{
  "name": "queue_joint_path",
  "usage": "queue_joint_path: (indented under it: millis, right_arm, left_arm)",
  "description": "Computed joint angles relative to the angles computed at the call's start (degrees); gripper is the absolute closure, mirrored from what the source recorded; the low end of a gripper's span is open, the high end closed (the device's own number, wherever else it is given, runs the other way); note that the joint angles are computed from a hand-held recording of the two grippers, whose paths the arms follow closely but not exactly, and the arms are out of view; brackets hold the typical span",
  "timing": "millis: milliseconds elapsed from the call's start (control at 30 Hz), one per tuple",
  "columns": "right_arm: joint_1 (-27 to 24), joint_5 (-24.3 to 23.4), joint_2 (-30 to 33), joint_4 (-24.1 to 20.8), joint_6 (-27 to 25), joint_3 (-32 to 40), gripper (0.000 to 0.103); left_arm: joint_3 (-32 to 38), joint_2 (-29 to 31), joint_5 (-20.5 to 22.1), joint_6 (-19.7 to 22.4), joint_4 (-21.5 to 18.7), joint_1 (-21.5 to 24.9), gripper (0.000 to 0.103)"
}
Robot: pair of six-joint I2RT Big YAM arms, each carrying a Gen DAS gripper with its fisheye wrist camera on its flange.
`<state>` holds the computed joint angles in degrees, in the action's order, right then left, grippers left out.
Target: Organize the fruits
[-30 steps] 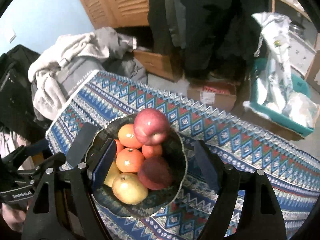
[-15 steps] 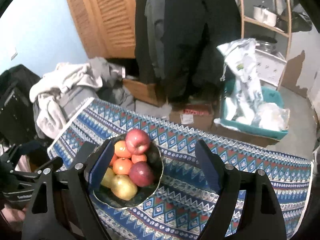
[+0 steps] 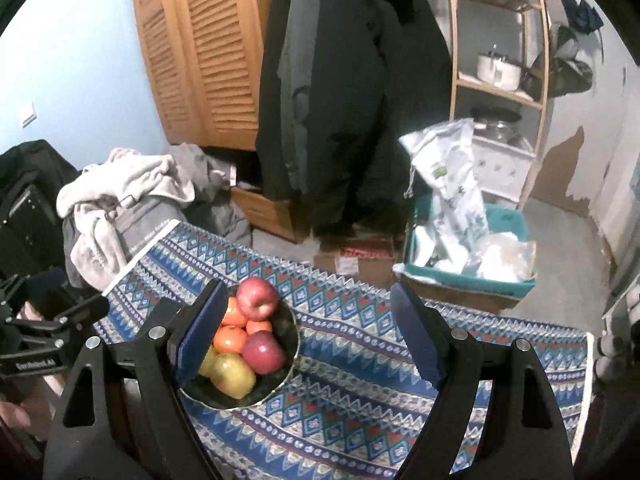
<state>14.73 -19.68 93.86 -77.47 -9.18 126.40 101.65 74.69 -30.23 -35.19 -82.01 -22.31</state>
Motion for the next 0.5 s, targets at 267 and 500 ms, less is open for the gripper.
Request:
queue_joint_path:
  millis: [267, 500]
  right_arm:
    - [-1.2, -0.2, -2.5, 2.0, -0.8, -2.2, 0.021]
    - [-2.3, -1.2, -3.0, 1.9, -1.3, -2.6, 0.021]
  left_arm:
    - [2.4, 0.3, -1.7, -1.0, -1.1, -1.6, 0.001]
    - [3.1, 0.9, -1.6, -1.6, -2.1, -1.9, 0.001]
